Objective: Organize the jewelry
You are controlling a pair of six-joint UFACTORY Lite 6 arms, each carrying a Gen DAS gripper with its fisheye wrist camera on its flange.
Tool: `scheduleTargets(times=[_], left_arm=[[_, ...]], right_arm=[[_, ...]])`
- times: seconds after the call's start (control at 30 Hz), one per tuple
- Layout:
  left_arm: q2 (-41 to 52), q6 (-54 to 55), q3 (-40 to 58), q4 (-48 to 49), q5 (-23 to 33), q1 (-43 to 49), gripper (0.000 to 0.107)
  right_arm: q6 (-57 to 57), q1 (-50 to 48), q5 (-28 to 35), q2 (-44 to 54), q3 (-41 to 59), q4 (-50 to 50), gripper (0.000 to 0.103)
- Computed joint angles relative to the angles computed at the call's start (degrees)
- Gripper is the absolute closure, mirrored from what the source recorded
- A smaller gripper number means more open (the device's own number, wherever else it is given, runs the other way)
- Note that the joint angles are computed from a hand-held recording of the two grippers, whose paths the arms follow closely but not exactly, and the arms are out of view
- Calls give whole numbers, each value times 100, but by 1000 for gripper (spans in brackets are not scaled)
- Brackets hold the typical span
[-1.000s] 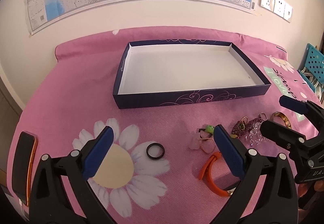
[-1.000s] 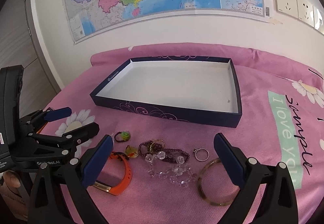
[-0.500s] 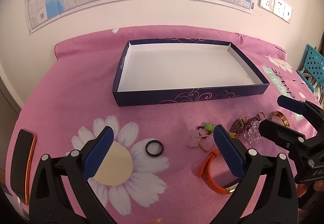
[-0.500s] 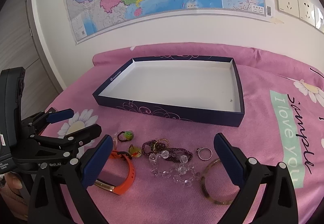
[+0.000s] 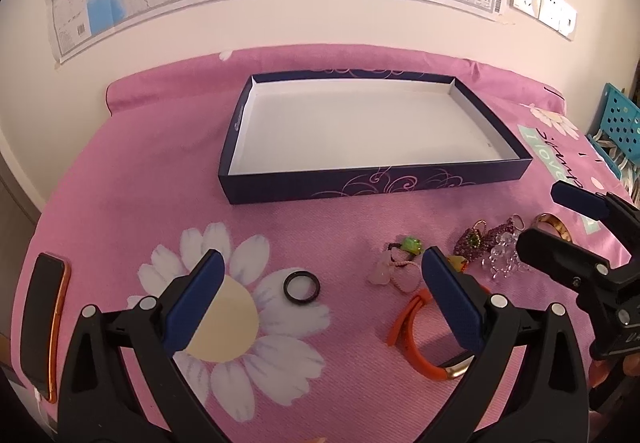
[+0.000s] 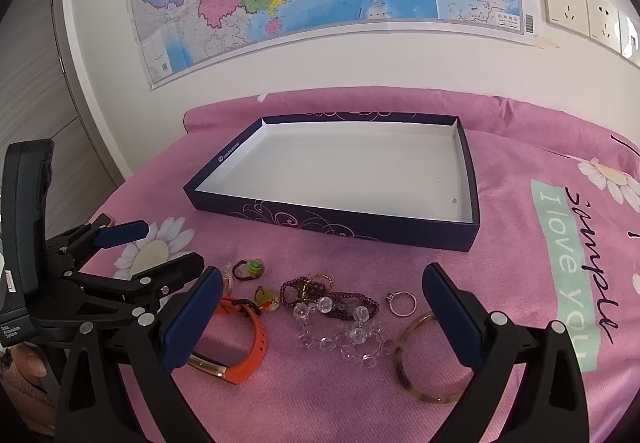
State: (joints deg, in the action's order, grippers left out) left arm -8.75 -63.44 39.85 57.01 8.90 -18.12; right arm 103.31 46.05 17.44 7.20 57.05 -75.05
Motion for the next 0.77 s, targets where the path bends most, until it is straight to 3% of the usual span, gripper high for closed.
scheduleTargets(times=[0.63, 0.77], left_arm=[[-146, -937, -130, 854, 3, -10, 10], [-99, -371, -114, 268, -79, 86, 10]], right_arm=[[38, 40, 38, -13, -50, -3, 7], [16, 20, 2, 7, -42, 13, 7]])
